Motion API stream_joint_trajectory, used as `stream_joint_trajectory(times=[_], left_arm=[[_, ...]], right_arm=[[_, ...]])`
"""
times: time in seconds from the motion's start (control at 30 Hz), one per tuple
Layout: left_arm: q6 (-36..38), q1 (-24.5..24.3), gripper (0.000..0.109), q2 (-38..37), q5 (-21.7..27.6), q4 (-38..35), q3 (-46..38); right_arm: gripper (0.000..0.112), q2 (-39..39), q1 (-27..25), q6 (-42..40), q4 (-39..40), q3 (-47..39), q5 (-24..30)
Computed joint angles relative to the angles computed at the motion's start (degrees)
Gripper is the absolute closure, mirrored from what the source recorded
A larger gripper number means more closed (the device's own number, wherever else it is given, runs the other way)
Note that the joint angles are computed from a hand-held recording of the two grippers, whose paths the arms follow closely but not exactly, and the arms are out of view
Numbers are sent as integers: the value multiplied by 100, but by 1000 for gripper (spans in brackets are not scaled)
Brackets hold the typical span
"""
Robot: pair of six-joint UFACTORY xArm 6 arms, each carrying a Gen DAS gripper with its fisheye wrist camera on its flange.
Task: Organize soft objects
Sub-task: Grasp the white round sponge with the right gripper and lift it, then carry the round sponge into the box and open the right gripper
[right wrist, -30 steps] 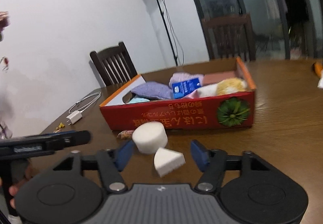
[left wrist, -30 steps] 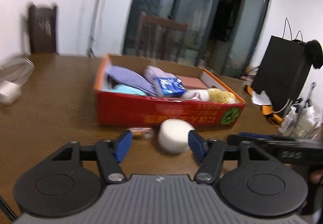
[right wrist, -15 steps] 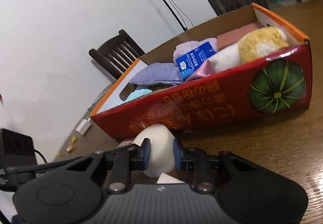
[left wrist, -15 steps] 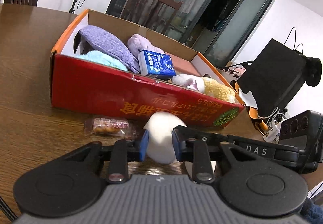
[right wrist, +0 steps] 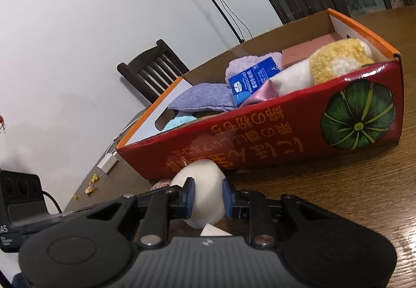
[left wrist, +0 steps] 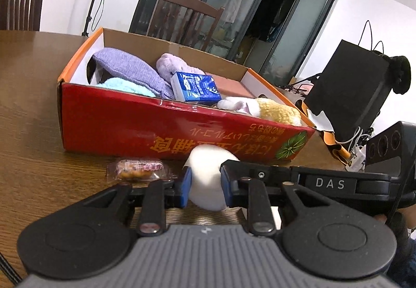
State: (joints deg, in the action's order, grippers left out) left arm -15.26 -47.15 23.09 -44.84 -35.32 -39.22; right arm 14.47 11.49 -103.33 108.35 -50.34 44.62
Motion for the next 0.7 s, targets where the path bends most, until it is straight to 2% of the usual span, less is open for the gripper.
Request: stream_joint_trajectory(times=[0.07,0.13,0.17,0.23,0.37,0.53,0.63,0.7], left_arm=[[406,-310,84,-121,-14,-675,-28],[559,-798,85,-244,-470,-1289,98],[619,-1133,85,-308,-753,-1645,193],[543,-1737,85,-399,-1183,-2197,364],[979,-2721,84,-509,-1478,-3198,401],[956,-2930,84,-626,-1621,-3281,391],[1166,-2861,84,-676,-1646,-3203,311],[1308,-2645,84,-775,-1616,-2951,297]], right_arm=[[91,-158,55,-134,93,120,-105],[91,-648,125,-376,367,538,-188],[91,-1104,157,-808,690,957,-188],[91,-1804,98,-1099,887,1650,-22],[91,-3000,-193,-830,497,2847,347],[91,-3699,-405,-646,226,3329,467],[91,-3905,-428,-652,237,3368,426],[91,-3951,-492,-607,199,3314,466]])
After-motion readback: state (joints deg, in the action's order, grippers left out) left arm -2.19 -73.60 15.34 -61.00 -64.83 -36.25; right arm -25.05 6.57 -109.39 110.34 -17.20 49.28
